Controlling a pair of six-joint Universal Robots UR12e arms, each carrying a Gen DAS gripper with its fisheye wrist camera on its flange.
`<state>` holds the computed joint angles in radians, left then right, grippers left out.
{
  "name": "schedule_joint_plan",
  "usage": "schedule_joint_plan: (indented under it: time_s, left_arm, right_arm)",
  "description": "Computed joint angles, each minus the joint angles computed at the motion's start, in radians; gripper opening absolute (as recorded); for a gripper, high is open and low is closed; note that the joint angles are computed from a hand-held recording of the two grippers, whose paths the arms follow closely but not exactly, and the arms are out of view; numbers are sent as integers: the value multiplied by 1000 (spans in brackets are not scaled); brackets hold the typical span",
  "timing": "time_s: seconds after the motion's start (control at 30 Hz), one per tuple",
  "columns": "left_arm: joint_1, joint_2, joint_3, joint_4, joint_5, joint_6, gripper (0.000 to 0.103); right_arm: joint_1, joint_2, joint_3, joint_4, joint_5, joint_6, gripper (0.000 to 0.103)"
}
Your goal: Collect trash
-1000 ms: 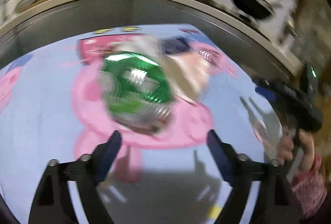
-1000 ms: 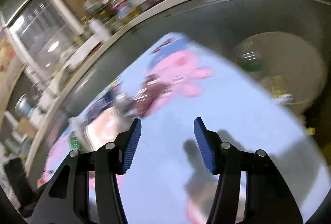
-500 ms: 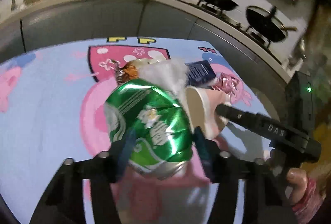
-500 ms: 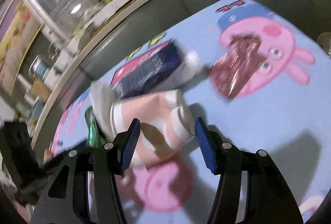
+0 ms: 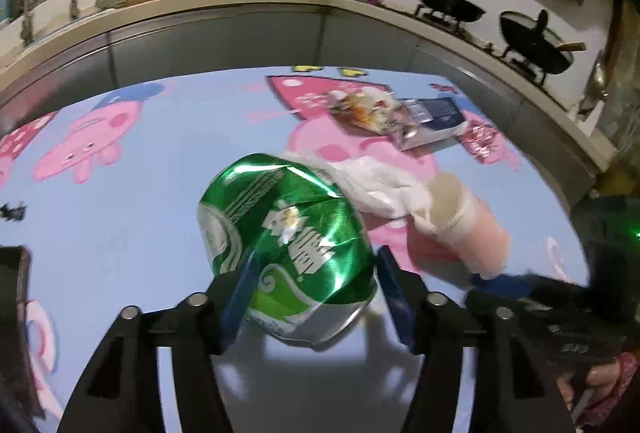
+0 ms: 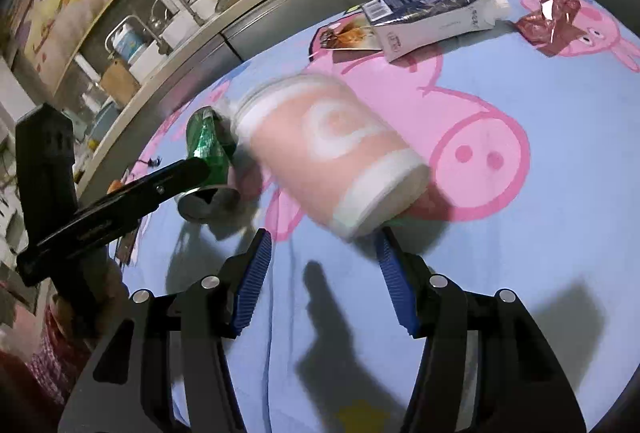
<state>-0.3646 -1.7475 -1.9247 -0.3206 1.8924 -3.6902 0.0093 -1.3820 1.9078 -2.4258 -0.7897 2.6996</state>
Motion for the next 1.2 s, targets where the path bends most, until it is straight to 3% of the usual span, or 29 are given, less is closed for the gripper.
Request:
schedule_joint_plan:
  time_s: [0.07, 0.2, 0.27, 0.4, 0.57, 0.63, 0.77, 0.83, 0.9, 1.03, 1.2]
  left_arm:
    - [0, 9, -10, -32, 30, -21, 77]
    - [8, 43, -32, -59, 41, -60, 77]
    - [12, 65, -50, -32, 57, -69, 78]
    - [24, 87, -63, 16, 56, -75, 78]
    - [28, 83, -53, 38, 22, -60, 78]
    - [23, 72, -38, 30, 20, -42, 78]
    - [22, 51, -7, 12, 11, -7, 78]
    - [22, 31, 24, 6, -2, 52, 78]
    - [17, 4, 66, -28, -9, 116, 82]
    - [-4, -77, 176, -123, 7, 297, 83]
    - [-16, -170, 312, -362, 0, 422, 84]
  right_arm:
    - [-2, -6, 7, -25, -6, 9, 55]
    - [-19, -17, 15, -36, 5, 24, 55]
    - [-27, -21, 18, -51, 3, 42, 55]
    - [-18, -18, 22, -133, -28, 52, 73]
    - [17, 16, -9, -168, -61, 55, 76]
    - [33, 29, -25, -143, -75, 24, 76]
    - [34, 30, -24, -113, -46, -22, 61]
    - [21, 20, -19, -99, -39, -29, 55]
    - [4, 9, -1, -143, -57, 4, 53]
    - [-57, -1, 25, -196, -69, 138, 52]
    - [-112, -8, 38, -214, -62, 208, 52]
